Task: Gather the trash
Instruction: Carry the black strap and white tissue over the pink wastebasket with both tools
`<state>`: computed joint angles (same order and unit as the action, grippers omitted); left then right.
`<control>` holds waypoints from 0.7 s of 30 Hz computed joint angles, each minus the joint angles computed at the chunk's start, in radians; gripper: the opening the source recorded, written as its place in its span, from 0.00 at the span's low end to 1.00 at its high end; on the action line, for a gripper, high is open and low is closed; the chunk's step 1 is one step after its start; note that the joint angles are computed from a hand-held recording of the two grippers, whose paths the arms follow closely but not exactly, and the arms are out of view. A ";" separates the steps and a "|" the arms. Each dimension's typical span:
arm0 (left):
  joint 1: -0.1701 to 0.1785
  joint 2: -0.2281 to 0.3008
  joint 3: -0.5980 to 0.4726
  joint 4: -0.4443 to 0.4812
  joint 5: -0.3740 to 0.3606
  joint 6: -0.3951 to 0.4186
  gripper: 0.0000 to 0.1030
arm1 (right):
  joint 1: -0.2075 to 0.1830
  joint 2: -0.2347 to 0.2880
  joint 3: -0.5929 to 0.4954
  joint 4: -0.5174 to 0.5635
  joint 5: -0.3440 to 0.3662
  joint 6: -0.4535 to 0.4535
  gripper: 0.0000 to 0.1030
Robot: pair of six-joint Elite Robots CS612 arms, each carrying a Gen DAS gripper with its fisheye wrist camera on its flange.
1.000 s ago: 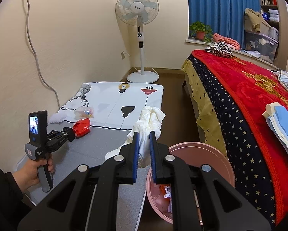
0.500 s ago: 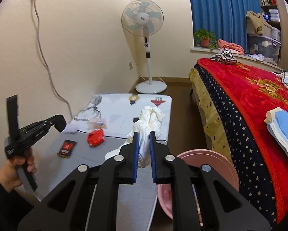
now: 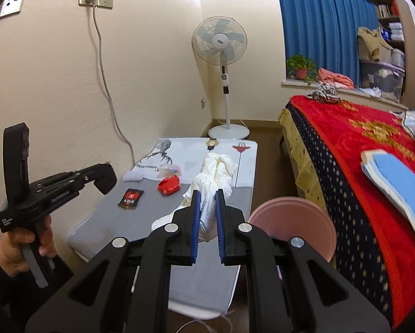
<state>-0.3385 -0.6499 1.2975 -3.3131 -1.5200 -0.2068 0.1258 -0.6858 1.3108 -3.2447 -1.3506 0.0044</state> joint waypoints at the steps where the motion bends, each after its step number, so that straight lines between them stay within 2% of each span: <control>1: -0.003 -0.003 0.009 -0.004 -0.004 0.002 0.01 | 0.000 -0.006 0.017 -0.008 -0.003 0.007 0.11; 6: -0.018 -0.021 0.044 -0.019 -0.029 0.009 0.01 | -0.004 -0.024 0.069 -0.034 -0.008 0.017 0.11; 12: -0.038 -0.028 0.041 -0.024 -0.042 0.050 0.01 | -0.015 -0.028 0.077 -0.049 -0.009 0.033 0.11; 21: -0.056 0.006 -0.061 0.033 -0.088 0.092 0.01 | -0.033 -0.017 0.044 -0.047 -0.049 0.048 0.11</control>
